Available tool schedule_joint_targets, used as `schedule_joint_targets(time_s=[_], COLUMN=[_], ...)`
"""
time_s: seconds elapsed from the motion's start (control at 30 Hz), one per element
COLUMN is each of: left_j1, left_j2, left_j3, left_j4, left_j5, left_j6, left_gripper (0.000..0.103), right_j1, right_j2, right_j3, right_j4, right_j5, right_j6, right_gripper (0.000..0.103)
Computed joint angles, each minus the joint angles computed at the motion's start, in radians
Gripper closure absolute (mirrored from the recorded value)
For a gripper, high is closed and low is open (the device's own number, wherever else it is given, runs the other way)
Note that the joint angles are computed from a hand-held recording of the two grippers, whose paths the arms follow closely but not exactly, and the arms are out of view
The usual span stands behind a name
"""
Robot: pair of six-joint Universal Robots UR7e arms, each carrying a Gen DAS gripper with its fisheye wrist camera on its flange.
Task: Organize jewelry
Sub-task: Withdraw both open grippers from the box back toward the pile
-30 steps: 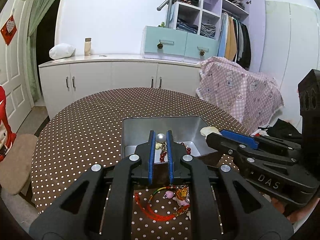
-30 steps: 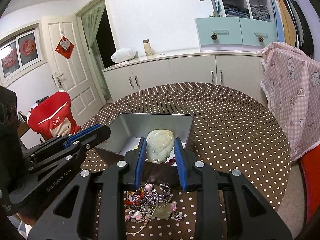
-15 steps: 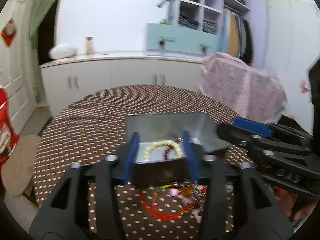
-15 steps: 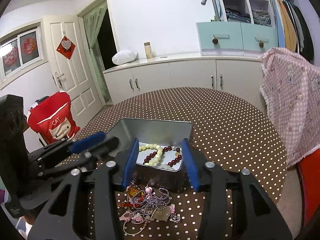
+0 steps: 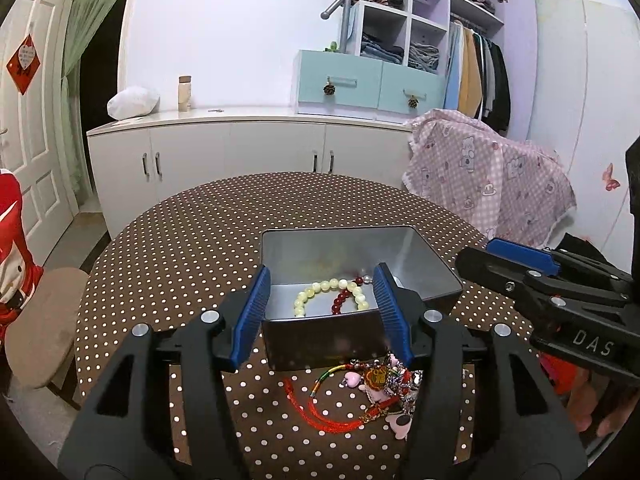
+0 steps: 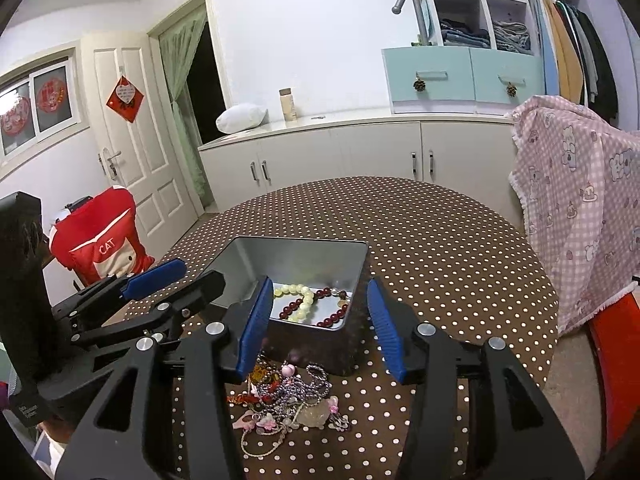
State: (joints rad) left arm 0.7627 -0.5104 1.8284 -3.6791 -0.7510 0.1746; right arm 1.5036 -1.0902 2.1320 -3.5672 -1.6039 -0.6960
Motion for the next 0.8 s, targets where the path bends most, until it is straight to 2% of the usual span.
schedule_joint_targets(time_s=[0.8], left_j1=[-0.021], left_j2=[-0.047], left_j3=[0.111], left_j4=[-0.032], left_j5=[0.065], left_j6=[-0.107], left_gripper=[0.050], right_j1=[-0.026], right_j2=[-0.027], right_j3=[0.070], right_j4=[-0.022], right_j5=[-0.020], right_j6=[0.003], right_gripper=[0.056])
